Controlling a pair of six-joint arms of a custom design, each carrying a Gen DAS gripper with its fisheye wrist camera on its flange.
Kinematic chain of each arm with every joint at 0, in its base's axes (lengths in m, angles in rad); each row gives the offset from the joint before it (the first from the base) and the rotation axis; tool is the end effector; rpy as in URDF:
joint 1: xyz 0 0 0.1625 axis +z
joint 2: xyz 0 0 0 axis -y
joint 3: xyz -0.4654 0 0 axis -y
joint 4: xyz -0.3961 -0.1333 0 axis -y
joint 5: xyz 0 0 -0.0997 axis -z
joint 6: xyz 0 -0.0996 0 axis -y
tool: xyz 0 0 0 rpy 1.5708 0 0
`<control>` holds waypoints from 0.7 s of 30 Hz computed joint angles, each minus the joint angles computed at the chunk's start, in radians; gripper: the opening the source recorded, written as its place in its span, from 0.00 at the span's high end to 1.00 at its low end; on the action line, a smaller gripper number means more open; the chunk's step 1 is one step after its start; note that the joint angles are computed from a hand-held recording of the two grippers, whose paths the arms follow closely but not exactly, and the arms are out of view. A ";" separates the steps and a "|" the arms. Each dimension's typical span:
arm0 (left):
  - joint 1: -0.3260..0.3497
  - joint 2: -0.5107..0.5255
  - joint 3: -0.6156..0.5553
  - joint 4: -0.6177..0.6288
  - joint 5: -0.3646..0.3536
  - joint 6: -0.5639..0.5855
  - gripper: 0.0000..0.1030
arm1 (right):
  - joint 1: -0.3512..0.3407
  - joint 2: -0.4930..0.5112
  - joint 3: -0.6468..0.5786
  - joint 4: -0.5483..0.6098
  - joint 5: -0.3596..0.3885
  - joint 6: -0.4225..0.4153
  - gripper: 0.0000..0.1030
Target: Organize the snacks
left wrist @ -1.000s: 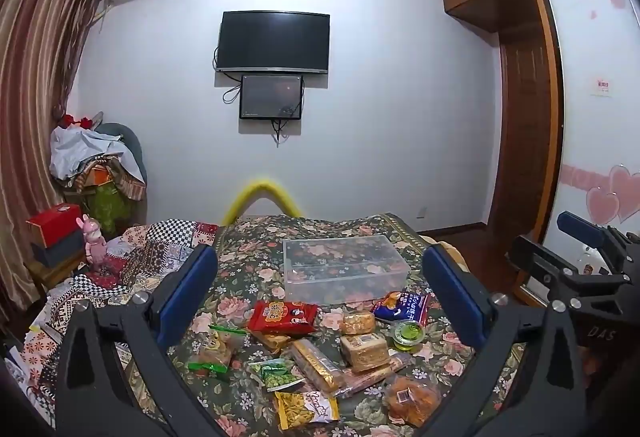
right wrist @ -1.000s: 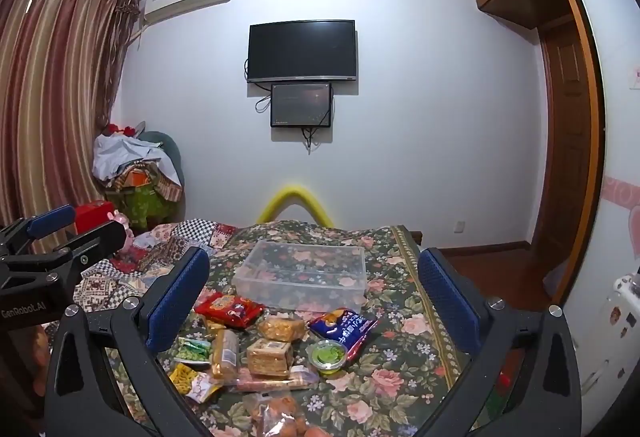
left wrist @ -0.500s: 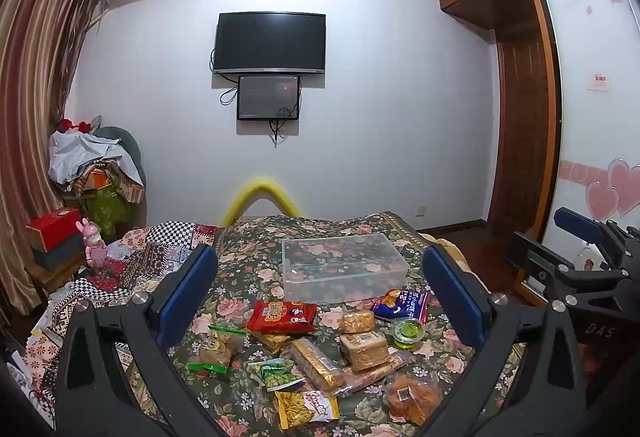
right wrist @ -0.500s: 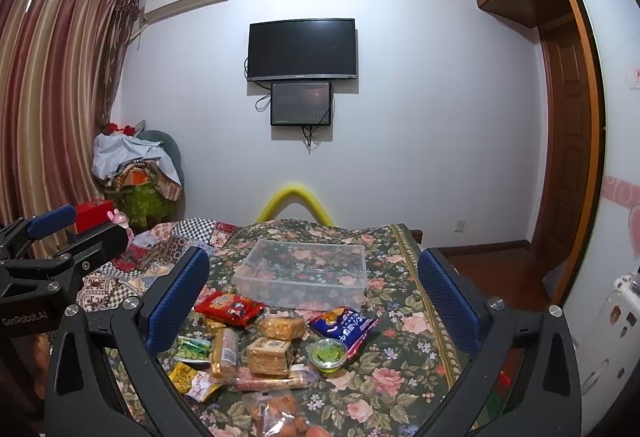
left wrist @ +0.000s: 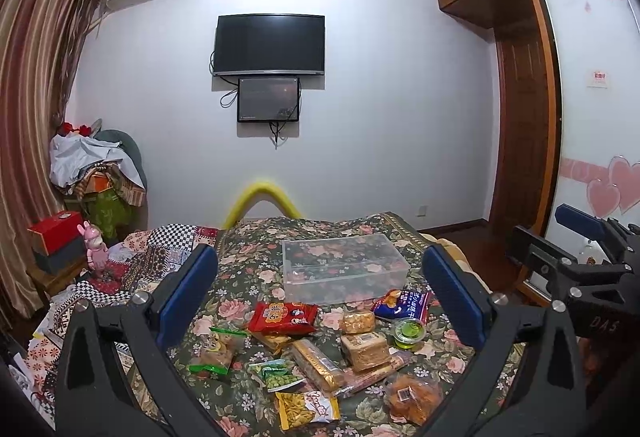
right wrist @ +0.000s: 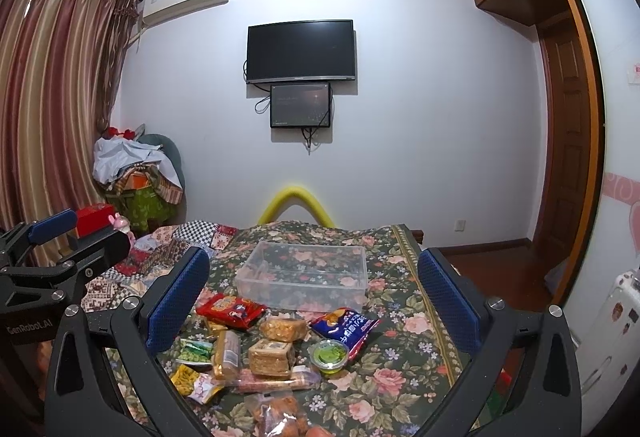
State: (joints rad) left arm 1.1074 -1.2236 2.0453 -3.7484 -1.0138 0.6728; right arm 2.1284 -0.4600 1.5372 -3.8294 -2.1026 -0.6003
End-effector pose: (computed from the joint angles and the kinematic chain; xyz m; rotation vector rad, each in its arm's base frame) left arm -0.0714 -0.5590 0.3894 0.6920 1.9452 -1.5512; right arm 0.4523 -0.5688 0.0799 0.8694 -2.0661 1.4655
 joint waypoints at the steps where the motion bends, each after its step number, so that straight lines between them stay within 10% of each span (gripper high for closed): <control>1: 0.000 -0.001 0.001 -0.001 0.001 0.001 0.00 | 0.000 -0.002 0.001 0.000 0.000 0.002 0.00; 21: -0.001 0.002 -0.004 -0.006 0.006 0.001 0.00 | -0.005 -0.015 0.012 0.005 0.009 0.020 0.00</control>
